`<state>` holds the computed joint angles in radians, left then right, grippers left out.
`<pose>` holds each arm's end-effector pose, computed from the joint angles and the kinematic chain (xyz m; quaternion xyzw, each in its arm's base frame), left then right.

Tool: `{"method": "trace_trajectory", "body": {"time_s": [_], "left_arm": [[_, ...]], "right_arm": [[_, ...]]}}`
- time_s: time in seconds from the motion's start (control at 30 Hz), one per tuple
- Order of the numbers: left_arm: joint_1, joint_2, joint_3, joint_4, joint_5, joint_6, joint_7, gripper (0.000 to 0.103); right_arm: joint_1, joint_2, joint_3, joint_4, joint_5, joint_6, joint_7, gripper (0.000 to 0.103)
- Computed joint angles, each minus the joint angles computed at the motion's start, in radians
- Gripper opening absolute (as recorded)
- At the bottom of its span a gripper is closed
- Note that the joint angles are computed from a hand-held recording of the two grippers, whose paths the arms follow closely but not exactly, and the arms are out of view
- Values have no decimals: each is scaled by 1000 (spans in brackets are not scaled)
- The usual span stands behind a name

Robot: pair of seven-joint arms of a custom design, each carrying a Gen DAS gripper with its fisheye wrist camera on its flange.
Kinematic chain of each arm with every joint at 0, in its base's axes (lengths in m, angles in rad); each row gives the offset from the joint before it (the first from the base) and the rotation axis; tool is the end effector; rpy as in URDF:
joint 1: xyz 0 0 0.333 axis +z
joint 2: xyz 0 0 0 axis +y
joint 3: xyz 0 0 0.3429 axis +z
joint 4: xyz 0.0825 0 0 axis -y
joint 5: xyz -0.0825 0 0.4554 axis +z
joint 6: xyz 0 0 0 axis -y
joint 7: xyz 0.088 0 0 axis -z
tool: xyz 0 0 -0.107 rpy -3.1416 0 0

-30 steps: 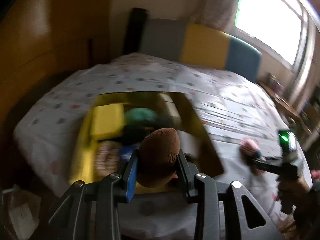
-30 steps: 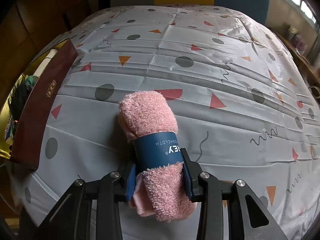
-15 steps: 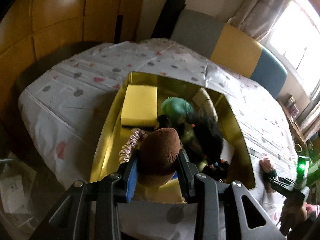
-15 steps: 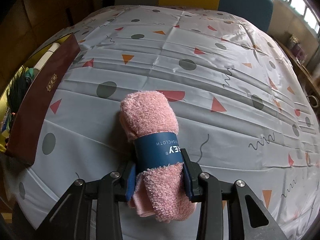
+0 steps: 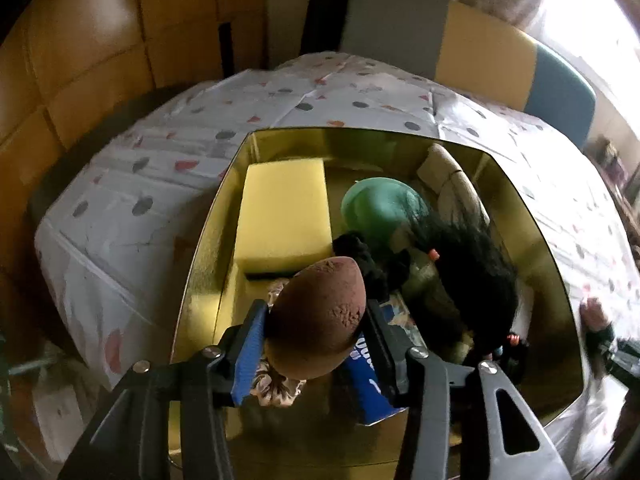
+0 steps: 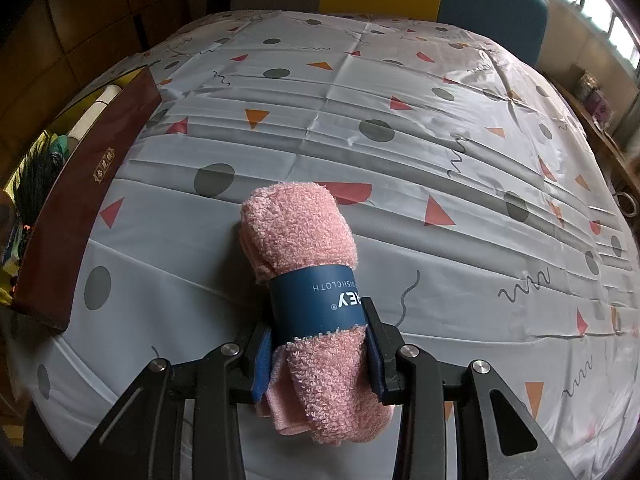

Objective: Organize soft objects
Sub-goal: 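Carry the brown makeup sponge into the gold tray and open the left gripper, then carry the pink towel roll into the gold tray and open the right gripper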

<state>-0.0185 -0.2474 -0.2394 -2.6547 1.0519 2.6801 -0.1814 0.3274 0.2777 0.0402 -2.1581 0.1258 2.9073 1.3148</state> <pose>0.4433 -0.1401 0.3084 -0.8336 0.4483 -0.1658 0.2768 0.6171 0.2289 0.2914 -0.8369 0.4942 -0.1302 0.1961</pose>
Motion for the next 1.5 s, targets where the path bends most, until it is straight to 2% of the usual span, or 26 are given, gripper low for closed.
{"method": "trace_trajectory", "body": {"time_s": [0.17,0.37,0.77,0.97,1.07,1.1,1.17,1.23,1.3,1.4,1.5], "left_arm": [[-10,-24,-18,-11,0,-38,-37,49],[-31,-109,-50,-40,2,-93,-88,50],[-90,-281,-116,-98,-38,-198,-78,51],[-105,-332,-134,-121,-53,-206,-81,51],[-111,-349,-137,-133,-65,-211,-75,54],[-113,-356,-140,-138,-68,-211,-78,59],[-112,-366,-142,-146,-75,-214,-81,62],[-111,-377,-145,-155,-81,-217,-88,62],[-110,-385,-143,-163,-90,-218,-88,62],[-110,-404,-145,-178,-105,-228,-93,63],[-113,-426,-143,-196,-126,-243,-91,64]], "right_arm": [[7,2,-7,1,-14,4,6,38],[24,3,-23,-4,-46,18,30,38],[63,1,-67,-12,-135,38,127,38],[140,-10,-145,-17,-275,36,286,36],[81,-51,-69,-40,-199,62,265,36],[55,-74,-28,-55,-150,91,229,36],[-23,-113,94,-71,22,122,79,36],[-92,-143,227,-66,253,125,-139,36],[-108,-155,302,-42,418,102,-300,36],[-68,-137,321,2,495,49,-377,36],[17,-78,278,64,427,-11,-313,36]]}}
